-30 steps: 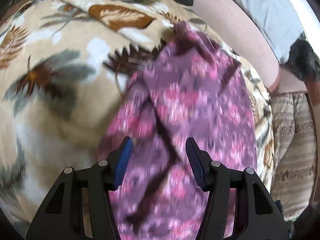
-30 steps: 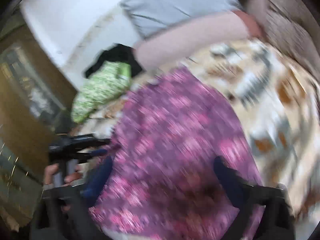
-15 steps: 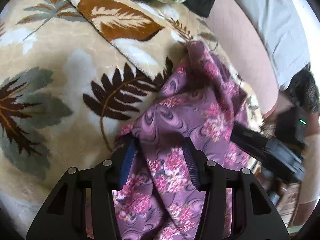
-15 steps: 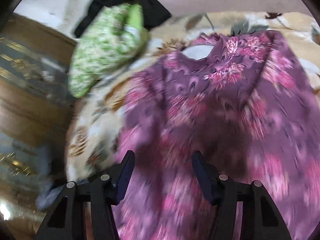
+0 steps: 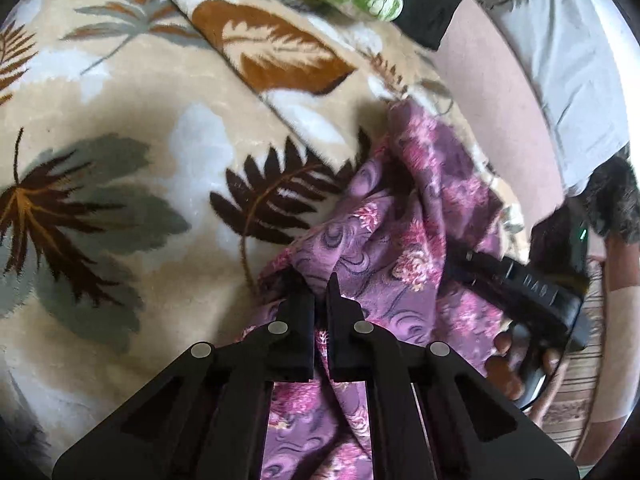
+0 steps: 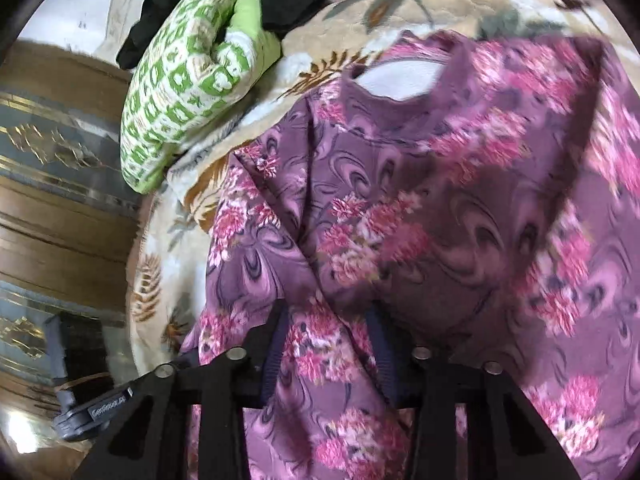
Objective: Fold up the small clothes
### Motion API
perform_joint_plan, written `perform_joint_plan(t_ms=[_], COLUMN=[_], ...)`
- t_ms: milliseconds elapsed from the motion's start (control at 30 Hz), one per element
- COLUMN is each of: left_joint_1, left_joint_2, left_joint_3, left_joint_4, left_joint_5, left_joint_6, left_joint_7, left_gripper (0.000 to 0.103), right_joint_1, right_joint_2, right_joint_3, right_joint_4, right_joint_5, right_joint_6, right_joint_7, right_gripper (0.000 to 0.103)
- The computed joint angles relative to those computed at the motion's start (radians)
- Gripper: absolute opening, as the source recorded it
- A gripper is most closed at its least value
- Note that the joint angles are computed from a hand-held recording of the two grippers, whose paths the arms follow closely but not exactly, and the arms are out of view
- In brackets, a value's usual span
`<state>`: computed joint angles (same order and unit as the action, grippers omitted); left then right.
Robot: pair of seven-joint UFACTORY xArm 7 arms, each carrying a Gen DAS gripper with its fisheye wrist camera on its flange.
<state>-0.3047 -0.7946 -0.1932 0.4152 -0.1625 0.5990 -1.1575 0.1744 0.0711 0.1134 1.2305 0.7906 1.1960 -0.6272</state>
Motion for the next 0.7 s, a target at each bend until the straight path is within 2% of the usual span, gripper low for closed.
perform_joint_plan(t_ms=[133,167,200,233,267,433,533,600,700], left_joint_1=[-0.032,-0.031,-0.03,-0.028,-0.023,-0.002,0.009,0.024,0.018], left_joint_2=[0.03,0.032,0.033,0.035,0.034,0.0,0.004,0.039,0.045], left_joint_3=[0.027,0.025,0.023,0.023,0.018,-0.015,-0.038,-0.054,-0.052], left_joint_4=[-0.016,-0.018,-0.017,-0.015,-0.011,0.005,0.028,0.055,0.052], left_joint_5=[-0.039,-0.039,-0.039,-0.037,-0.032,0.003,0.032,0.062,0.07], left_joint_6=[-0.022,-0.021,-0.021,-0.02,-0.015,0.015,0.015,0.037,0.054], left_joint_7=[0.021,0.022,0.021,0.024,0.021,-0.002,-0.009,-0.012,-0.022], left_gripper=[0.003,0.003,0.003,0.003,0.003,0.003,0.003,0.003,0.003], right_joint_1=[0.033,0.041,0.051,0.056,0.054,0.015,0.003,0.006,0.012], right_joint_2=[-0.018,-0.02,-0.015,-0.024,-0.029,-0.17,-0.223,-0.215,-0.138], right_joint_3=[0.021,0.023,0.028,0.028,0.024,-0.037,-0.078,-0.073,-0.064], right_joint_4=[-0.039,-0.048,-0.052,-0.061,-0.062,-0.14,-0.177,-0.189,-0.145], right_joint_5=[-0.031,-0.041,-0.061,-0.085,-0.072,0.073,0.12,0.087,0.047], right_joint_6=[-0.105,-0.132,-0.169,-0.19,-0.185,-0.157,-0.146,-0.184,-0.12], right_joint_7=[-0.019,-0.011,0.004,0.016,0.016,-0.087,-0.101,-0.08,-0.051], right_gripper=[0.038,0.034,0.019,0.009,0.004,0.003,0.003,0.003,0.003])
